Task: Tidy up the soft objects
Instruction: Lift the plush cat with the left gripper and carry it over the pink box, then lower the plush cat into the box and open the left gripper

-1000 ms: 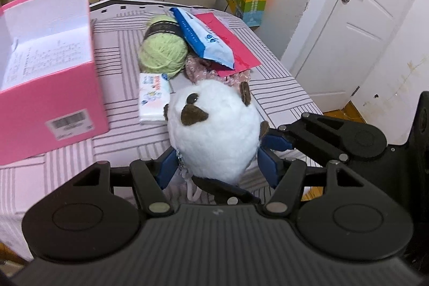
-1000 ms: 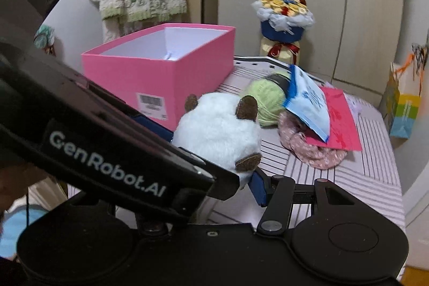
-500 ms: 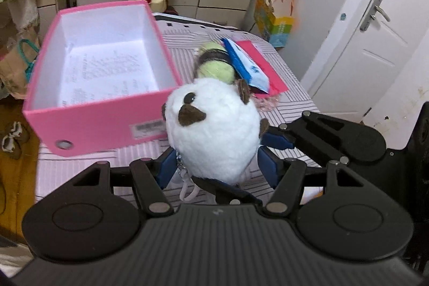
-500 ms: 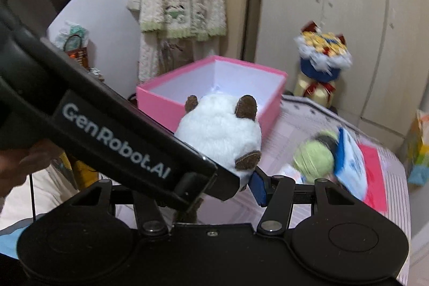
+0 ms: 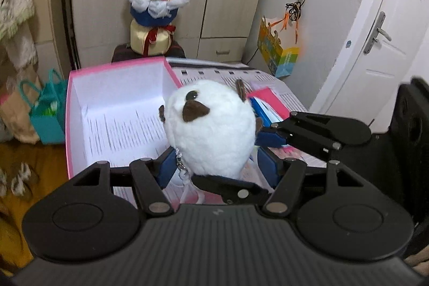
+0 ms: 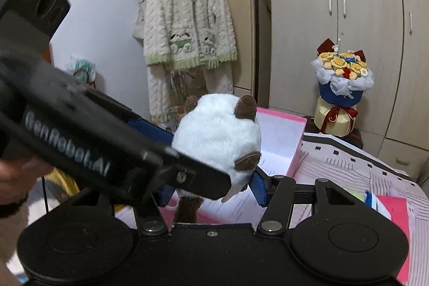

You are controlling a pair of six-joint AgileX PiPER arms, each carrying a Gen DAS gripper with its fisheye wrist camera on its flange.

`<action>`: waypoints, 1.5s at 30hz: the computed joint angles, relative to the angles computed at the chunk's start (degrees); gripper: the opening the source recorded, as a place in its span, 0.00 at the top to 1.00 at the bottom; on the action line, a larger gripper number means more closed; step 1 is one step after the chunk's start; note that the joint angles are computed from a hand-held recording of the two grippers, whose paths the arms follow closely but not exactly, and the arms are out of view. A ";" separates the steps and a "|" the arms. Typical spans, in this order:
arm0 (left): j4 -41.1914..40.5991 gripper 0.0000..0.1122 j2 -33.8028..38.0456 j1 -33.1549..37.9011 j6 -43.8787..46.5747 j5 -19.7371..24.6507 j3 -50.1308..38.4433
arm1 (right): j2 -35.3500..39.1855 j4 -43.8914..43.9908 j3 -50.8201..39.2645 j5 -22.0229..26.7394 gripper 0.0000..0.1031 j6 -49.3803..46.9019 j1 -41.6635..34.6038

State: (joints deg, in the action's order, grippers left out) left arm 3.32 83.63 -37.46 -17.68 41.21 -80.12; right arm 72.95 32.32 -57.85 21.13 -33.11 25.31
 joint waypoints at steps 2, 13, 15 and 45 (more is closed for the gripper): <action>-3.59 0.44 2.89 3.02 3.35 -0.68 -2.87 | 4.49 3.28 -4.46 1.41 0.40 -2.64 -1.81; -15.61 0.43 24.58 15.97 9.84 6.22 -22.90 | 33.55 7.43 -35.31 23.12 0.41 -0.21 -9.40; -18.53 0.43 28.24 17.75 10.51 8.21 -26.53 | 36.40 3.33 -38.88 23.28 0.41 3.49 -8.45; -3.30 0.32 20.51 12.85 3.83 1.16 -16.72 | 29.99 -15.84 -33.61 16.46 0.30 12.70 -3.74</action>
